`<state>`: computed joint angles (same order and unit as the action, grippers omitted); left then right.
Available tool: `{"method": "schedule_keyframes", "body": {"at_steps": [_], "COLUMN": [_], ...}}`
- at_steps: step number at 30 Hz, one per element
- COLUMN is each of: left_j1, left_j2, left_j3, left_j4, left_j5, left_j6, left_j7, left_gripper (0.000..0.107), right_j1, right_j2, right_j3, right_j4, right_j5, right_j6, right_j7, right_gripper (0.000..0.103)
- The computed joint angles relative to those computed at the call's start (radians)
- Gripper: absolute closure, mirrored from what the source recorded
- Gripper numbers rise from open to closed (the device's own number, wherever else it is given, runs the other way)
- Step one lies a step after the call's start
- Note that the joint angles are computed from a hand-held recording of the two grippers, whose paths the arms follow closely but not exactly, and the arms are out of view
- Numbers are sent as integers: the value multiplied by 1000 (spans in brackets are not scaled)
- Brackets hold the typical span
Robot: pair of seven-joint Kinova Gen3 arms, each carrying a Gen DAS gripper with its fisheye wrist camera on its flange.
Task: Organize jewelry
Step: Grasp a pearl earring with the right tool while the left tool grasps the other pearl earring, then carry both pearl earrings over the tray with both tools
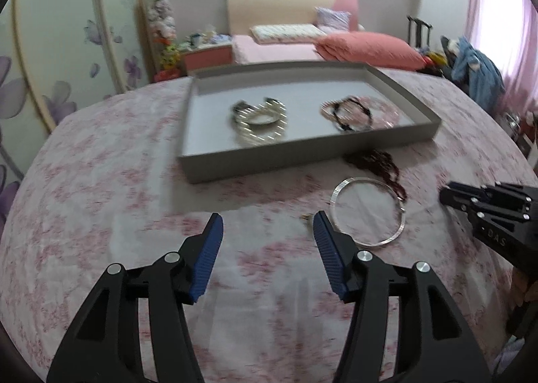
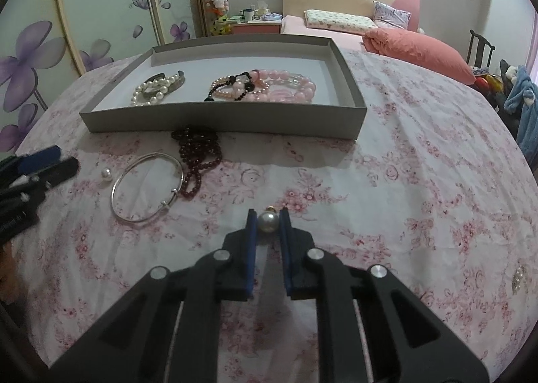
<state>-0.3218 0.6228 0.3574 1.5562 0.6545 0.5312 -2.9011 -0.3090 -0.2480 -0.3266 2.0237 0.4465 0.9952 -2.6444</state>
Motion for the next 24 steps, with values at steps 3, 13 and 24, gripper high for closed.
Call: {"method": "schedule_keyframes", "body": {"at_steps": [3,13,24], "left_j1": [39,100,95], "left_j2": [10,27,34], "left_j3": [-34,-66,-71], "left_j4": [-30,-51,-68], "left_j5": [-39,-95,-134], "left_j6": [58,65,47], "left_j7": [45,116,178], "left_gripper": [51,64,92], "right_j1": [1,10,6], "right_j2": [-4,-9,8], "right_j3": [2,2,-2], "right_j4": [3,7,-2], "right_j5": [-4,-13,-2], "right_j6": [-4,-13,-10], "right_j7": [3,10,10], "right_gripper": [89,89,89]}}
